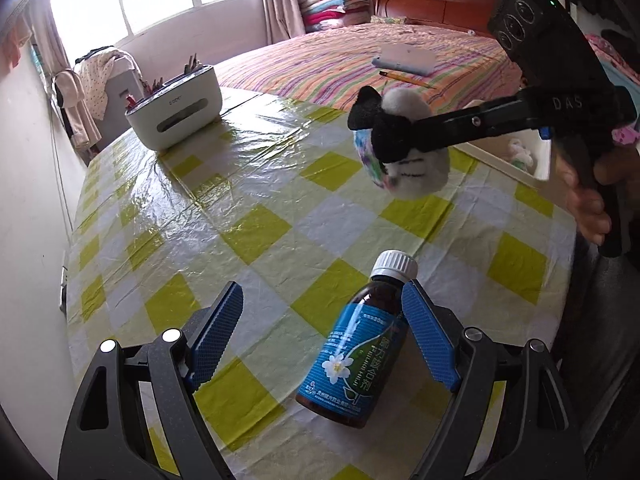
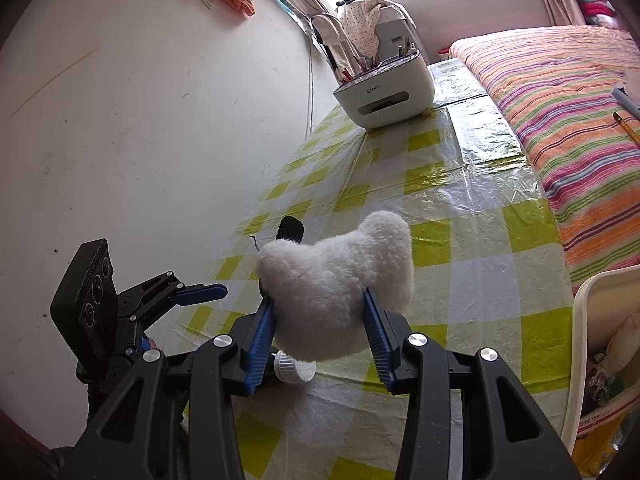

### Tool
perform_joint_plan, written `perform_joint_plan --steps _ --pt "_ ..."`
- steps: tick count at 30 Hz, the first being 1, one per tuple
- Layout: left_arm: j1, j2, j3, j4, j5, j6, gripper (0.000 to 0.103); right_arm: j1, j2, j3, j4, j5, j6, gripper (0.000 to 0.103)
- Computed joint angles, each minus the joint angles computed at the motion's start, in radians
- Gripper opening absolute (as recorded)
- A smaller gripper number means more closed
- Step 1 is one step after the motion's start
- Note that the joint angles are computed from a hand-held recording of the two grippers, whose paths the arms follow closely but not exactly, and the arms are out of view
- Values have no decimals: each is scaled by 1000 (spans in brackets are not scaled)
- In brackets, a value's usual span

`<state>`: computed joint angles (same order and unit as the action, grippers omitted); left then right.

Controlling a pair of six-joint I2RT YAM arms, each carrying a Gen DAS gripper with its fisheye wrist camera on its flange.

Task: Collect trash
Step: 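Carry the plush toy and medicine bottle over the cream bin with both tools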

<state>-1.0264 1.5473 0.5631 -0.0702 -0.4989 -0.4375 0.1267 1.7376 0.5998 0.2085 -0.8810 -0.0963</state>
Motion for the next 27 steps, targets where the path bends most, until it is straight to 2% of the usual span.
perform_joint_plan --steps 6,10,15,19,22,27 --pt "2 160 74 -22 69 8 78 -30 -25 -27 3 -28 0 42" --pt "1 206 92 -3 125 -7 51 -60 -44 -53 6 -46 -9 42" --pt "7 214 110 -11 160 -42 46 -101 -72 -89 15 -57 -19 42" --pt "-5 245 165 -53 130 -93 45 -137 -116 -138 43 -53 -27 42" --pt "-26 286 232 -102 45 -153 44 -166 -154 -179 72 -39 -34 42" --pt "-53 286 266 -88 -36 -243 42 -252 -206 -222 62 -62 -59 42"
